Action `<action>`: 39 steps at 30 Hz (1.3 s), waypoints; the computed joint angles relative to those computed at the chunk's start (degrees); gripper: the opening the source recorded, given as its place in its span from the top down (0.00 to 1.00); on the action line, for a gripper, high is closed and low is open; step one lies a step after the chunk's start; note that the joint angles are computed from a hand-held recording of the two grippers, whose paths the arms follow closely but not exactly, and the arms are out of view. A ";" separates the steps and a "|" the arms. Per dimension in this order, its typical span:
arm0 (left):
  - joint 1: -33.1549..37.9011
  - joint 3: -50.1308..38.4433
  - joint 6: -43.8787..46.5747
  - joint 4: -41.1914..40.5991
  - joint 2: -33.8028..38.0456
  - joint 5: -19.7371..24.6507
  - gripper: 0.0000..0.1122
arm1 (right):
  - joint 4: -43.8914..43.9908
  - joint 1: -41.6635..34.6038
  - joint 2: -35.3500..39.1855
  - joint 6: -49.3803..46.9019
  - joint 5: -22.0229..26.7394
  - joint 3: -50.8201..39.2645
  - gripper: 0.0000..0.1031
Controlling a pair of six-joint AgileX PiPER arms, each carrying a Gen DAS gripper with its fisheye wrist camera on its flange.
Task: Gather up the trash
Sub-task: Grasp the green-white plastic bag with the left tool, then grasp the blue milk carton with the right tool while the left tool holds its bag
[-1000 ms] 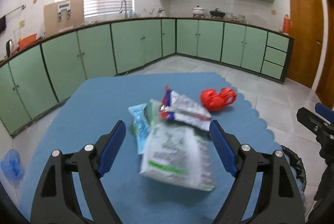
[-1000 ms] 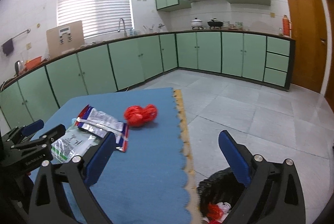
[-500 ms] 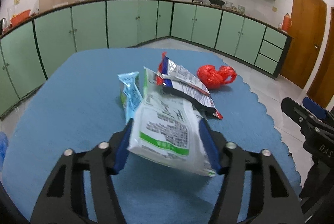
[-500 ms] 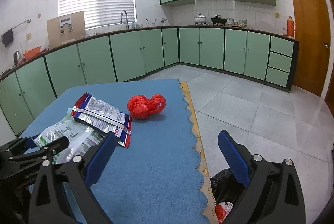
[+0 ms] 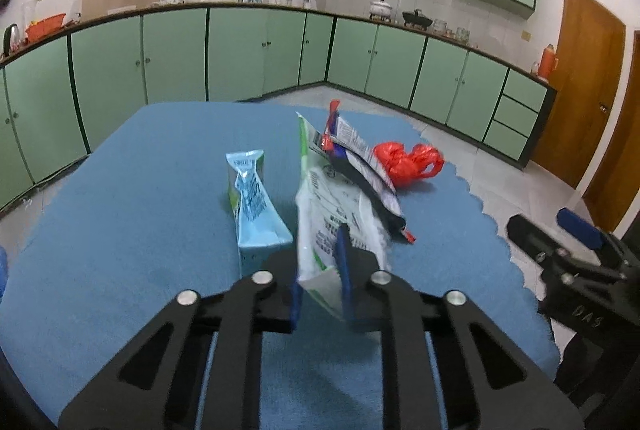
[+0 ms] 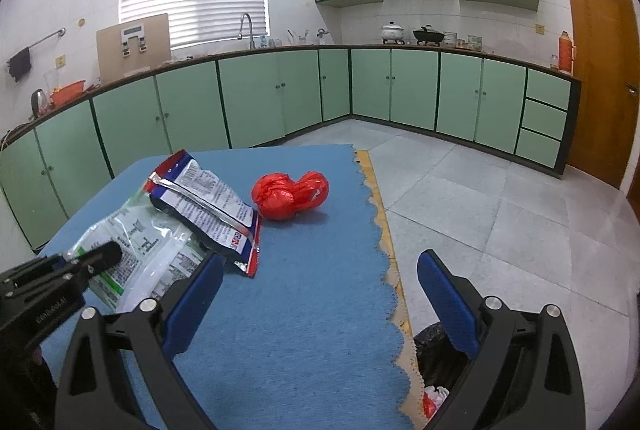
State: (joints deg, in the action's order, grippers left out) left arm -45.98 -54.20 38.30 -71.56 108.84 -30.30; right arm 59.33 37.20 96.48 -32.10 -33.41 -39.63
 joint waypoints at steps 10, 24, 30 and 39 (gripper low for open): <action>-0.06 3.77 -3.67 2.99 -6.55 -2.99 0.94 | 2.50 2.30 -0.41 -4.04 -0.15 -2.17 0.08; 1.29 9.19 -0.18 0.02 -11.96 -11.60 0.94 | 4.64 5.04 1.97 -8.21 1.45 -7.70 0.08; 3.81 11.80 0.90 -0.78 -12.49 -13.43 0.94 | 5.44 6.64 5.42 -9.82 3.96 -12.92 0.08; 7.88 14.44 0.07 0.36 -11.88 -12.61 0.94 | 10.39 9.22 13.13 -17.11 8.51 -24.04 0.09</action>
